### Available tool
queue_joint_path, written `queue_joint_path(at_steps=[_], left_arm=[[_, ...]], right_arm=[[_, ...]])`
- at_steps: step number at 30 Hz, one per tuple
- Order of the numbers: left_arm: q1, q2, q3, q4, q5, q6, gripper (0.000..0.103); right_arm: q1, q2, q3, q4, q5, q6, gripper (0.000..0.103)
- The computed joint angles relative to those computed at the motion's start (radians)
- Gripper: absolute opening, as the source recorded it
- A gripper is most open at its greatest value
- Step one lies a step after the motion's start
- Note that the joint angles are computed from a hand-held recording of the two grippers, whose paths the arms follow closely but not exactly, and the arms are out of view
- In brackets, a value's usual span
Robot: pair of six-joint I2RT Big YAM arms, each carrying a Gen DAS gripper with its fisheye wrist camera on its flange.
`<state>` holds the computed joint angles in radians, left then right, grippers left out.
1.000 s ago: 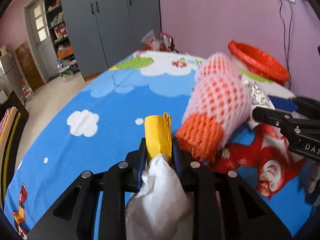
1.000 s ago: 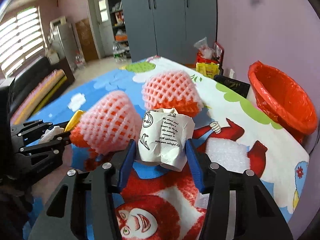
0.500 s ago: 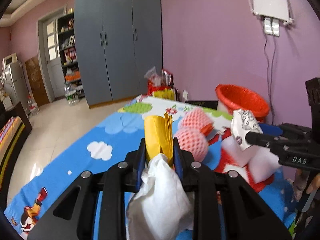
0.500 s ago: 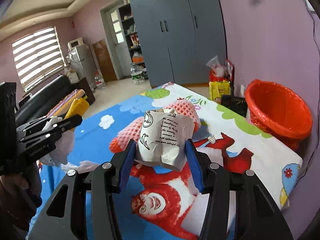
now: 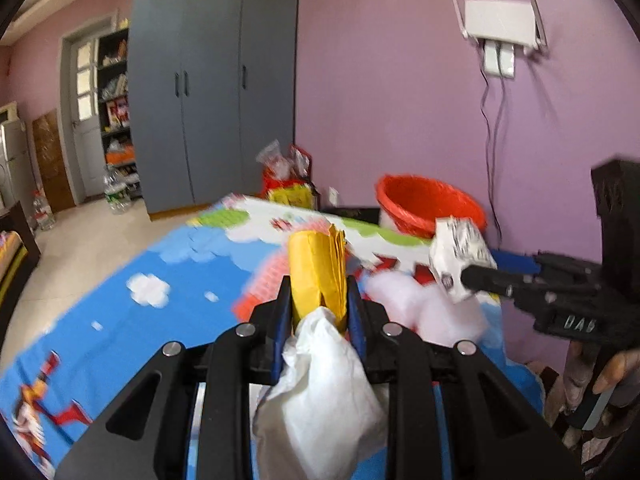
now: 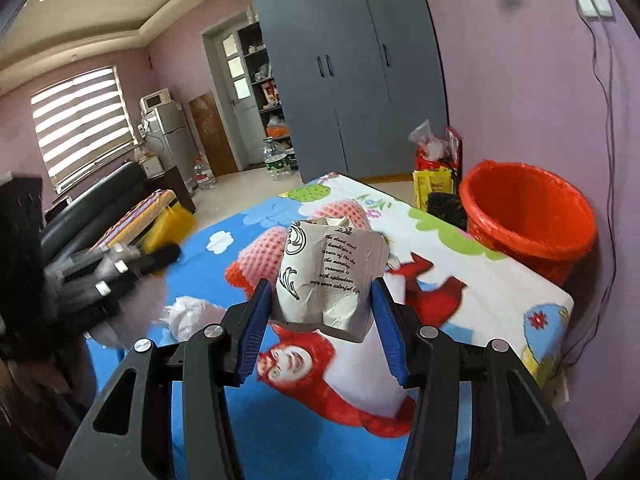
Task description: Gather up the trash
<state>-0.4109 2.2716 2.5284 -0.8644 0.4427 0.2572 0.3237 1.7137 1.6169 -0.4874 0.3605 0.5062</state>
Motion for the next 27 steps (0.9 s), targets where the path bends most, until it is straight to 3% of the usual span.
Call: queue_joint_path(at_steps=[3, 5, 8, 10, 14, 21, 22, 23, 27], left_arm=[[-0.023, -0.023, -0.093, 0.041, -0.013, -0.019, 0.027], [-0.034, -0.041, -0.153, 0.078, -0.029, -0.042, 0.037], [-0.037, -0.065, -0.216, 0.109, -0.033, -0.063, 0.041], [-0.036, -0.091, -0.272, 0.129, -0.043, -0.06, 0.05], [-0.03, -0.142, -0.363, 0.137, -0.038, -0.051, 0.057], [-0.051, -0.212, -0.522, 0.13, -0.06, -0.021, 0.058], [-0.057, -0.21, -0.529, 0.123, -0.081, -0.011, 0.056], [-0.059, -0.204, -0.52, 0.105, -0.085, -0.006, 0.037], [-0.067, -0.228, -0.547, 0.156, -0.103, 0.016, 0.015]], right_arm=[[-0.002, -0.031, -0.042, 0.01, 0.008, 0.002, 0.049], [-0.004, -0.054, -0.071, 0.016, 0.018, 0.006, 0.049], [-0.012, -0.082, -0.108, 0.025, 0.023, 0.02, 0.049], [-0.016, -0.094, -0.128, 0.033, 0.025, 0.031, 0.049], [-0.018, -0.108, -0.149, 0.048, 0.021, 0.041, 0.049], [-0.015, -0.127, -0.184, 0.08, 0.005, 0.042, 0.049], [-0.015, -0.128, -0.185, 0.081, 0.004, 0.044, 0.049], [-0.016, -0.13, -0.188, 0.082, 0.004, 0.045, 0.049], [-0.021, -0.154, -0.217, 0.097, 0.008, 0.05, 0.049]])
